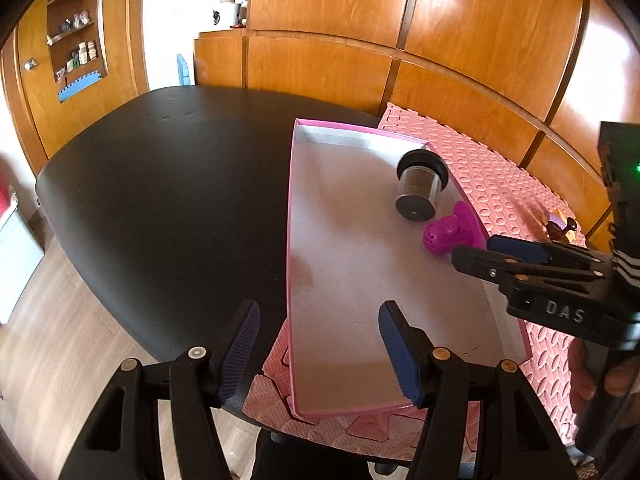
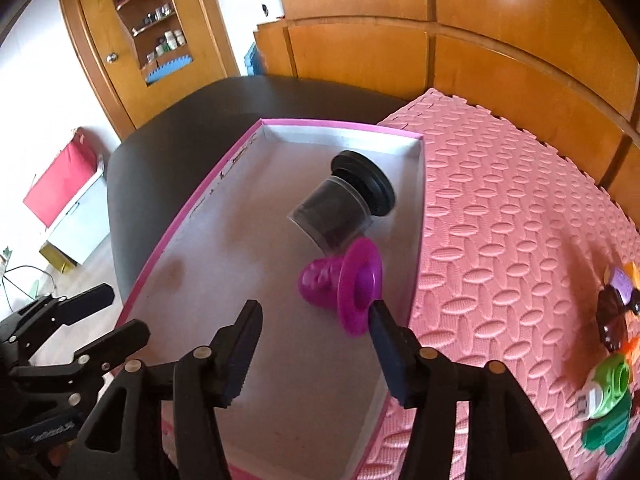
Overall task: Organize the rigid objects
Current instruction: 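Carry the magenta suction toy into the tray and release it with the right gripper, then move the left gripper to the green plug-in device and grasp it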
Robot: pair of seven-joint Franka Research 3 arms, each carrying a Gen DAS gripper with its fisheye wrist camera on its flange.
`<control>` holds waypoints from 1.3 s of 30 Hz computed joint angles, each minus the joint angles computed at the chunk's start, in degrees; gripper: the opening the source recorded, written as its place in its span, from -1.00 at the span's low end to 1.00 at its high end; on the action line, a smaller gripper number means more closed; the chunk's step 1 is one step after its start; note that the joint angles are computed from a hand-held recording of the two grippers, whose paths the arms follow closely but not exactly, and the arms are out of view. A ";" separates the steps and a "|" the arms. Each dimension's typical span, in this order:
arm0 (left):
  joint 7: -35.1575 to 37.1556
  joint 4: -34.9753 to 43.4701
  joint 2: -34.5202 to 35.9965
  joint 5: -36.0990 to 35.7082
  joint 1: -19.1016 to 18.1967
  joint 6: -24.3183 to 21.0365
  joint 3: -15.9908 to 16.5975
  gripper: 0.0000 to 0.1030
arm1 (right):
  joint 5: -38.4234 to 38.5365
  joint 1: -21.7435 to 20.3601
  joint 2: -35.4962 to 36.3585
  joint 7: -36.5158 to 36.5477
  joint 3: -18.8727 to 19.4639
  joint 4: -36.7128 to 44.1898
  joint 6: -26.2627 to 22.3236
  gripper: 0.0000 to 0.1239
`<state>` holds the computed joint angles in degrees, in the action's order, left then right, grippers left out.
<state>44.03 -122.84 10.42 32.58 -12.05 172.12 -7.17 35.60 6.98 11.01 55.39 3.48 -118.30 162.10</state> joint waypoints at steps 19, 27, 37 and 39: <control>-3.19 -0.07 -1.10 5.63 -1.41 -0.12 -0.09 0.34 | 2.19 1.48 -10.66 1.20 -2.25 -13.43 9.99 -0.07; -3.21 0.17 -1.21 7.28 -2.34 -0.52 -0.42 0.37 | 0.76 1.09 -13.52 3.01 -4.20 -17.08 12.09 -0.02; 0.15 1.58 -0.64 6.88 -3.07 -1.40 -1.90 0.37 | -10.64 -4.38 -17.36 13.34 -5.80 -21.33 14.55 -0.02; 1.78 2.27 -0.15 6.02 -3.32 -1.71 -2.34 0.37 | -14.37 -7.04 -18.22 17.06 -5.73 -22.25 15.06 -0.02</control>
<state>45.81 -120.57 10.27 38.60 -15.36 170.41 -9.51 21.23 -0.06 -7.21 72.45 -2.25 -140.55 177.16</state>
